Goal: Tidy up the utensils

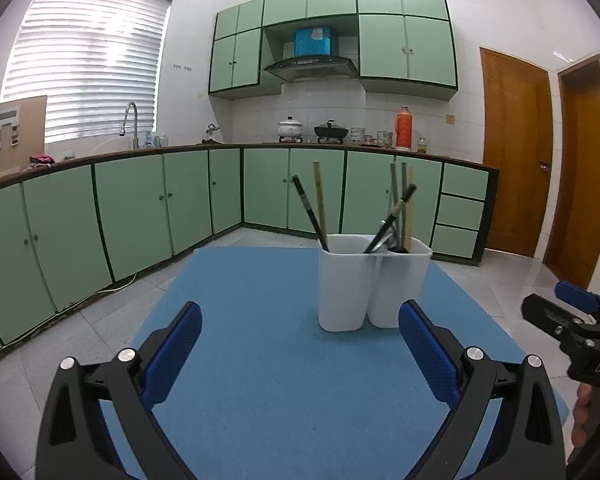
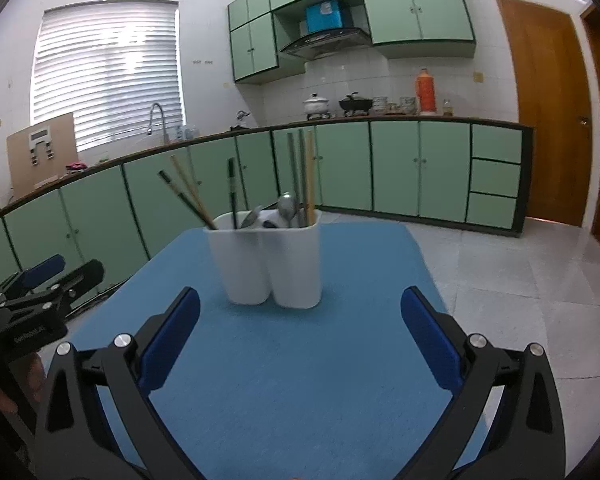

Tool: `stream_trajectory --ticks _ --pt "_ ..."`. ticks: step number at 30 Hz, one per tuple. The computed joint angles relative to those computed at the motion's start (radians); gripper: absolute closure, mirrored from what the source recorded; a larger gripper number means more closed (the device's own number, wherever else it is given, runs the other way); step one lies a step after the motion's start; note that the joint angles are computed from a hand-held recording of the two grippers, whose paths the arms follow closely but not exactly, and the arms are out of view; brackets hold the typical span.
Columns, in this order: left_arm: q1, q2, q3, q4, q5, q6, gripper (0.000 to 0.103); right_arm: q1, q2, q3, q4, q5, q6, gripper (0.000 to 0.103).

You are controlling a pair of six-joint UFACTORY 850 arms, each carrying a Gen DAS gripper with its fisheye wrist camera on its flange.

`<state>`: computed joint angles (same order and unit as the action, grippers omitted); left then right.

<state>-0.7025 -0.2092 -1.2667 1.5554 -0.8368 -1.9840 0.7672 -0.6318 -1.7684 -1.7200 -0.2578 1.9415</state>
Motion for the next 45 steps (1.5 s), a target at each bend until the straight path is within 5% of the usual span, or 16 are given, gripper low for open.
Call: stream_trajectory --ticks 25,45 --pt "-0.123 0.061 0.044 -0.003 -0.083 0.004 0.006 0.040 0.145 0.170 -0.219 -0.039 0.186 0.005" --pt "-0.126 0.065 0.053 -0.003 -0.092 -0.014 0.006 0.048 0.149 0.182 -0.257 -0.049 0.218 0.005"
